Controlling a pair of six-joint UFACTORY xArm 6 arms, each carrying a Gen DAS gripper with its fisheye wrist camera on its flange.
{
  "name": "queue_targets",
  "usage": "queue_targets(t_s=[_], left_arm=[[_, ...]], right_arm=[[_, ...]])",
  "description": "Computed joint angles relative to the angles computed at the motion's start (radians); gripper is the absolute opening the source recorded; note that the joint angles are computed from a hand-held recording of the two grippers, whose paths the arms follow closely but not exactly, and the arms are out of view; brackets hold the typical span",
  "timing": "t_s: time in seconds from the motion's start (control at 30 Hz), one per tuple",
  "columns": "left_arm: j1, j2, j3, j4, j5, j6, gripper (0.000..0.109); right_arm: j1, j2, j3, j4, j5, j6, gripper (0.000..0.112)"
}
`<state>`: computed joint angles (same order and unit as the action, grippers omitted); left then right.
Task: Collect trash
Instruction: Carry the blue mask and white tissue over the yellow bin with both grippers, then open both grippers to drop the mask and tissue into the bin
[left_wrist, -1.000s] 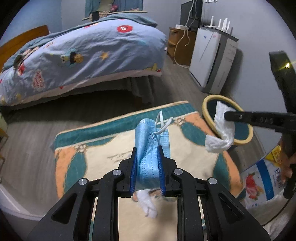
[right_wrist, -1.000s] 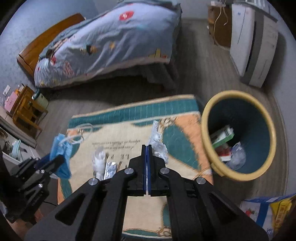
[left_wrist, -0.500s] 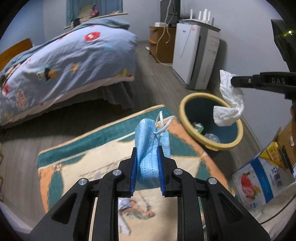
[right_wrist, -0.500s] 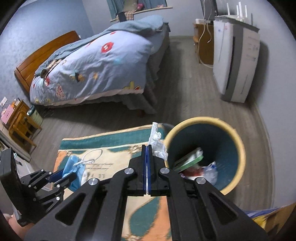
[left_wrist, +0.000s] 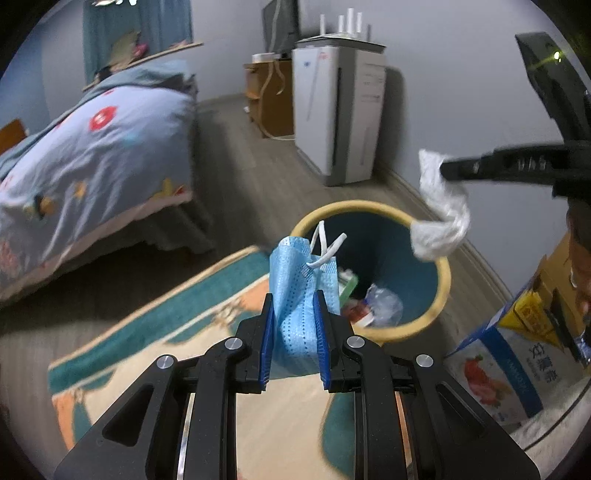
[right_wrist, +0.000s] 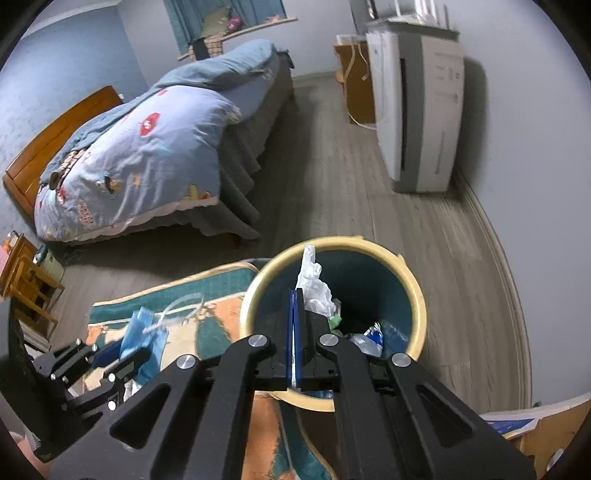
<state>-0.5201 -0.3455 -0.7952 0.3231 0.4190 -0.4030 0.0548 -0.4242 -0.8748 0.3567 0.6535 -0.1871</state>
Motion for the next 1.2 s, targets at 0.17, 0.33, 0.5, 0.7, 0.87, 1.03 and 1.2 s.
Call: queue_targets(t_s=[0.17,0.33,0.5,0.7,0.87,1.03,1.2], left_arm=[[-0.017,0.141,-0.086,0.068,-0.054,-0.040,0.021],[-0.031,0.211,-0.110,0.057,-0.063,-0.025,0.021],[-0.047,0.277,-0.137,0.034,-0.080,-0.022,0.021],[-0.058,0.347,-0.175,0.041,-0.114,-0.016,0.021],[-0.064,0.413,-0.224,0.048,-0.152,-0.030,0.021],[-0.065,0.429,-0.223,0.051,-0.177,-0.010,0.031],[-0.051,0.420,-0.207,0.096,-0.191,-0.034,0.054]], right_arm=[[-0.049,0.038,0.009,0.048,0.011,-0.020,0.000],[-0.077,0.078,0.009,0.068,0.017,-0.018,0.000],[-0.077,0.104,0.027,0.043,-0.028,0.016,0.000],[-0.091,0.132,0.039,0.025,-0.060,0.046,0.000],[-0.099,0.137,0.048,-0.019,-0.092,0.099,0.000],[-0.087,0.151,0.040,-0.067,-0.108,0.130,0.000],[-0.080,0.159,0.037,-0.077,-0.119,0.147,0.000]])
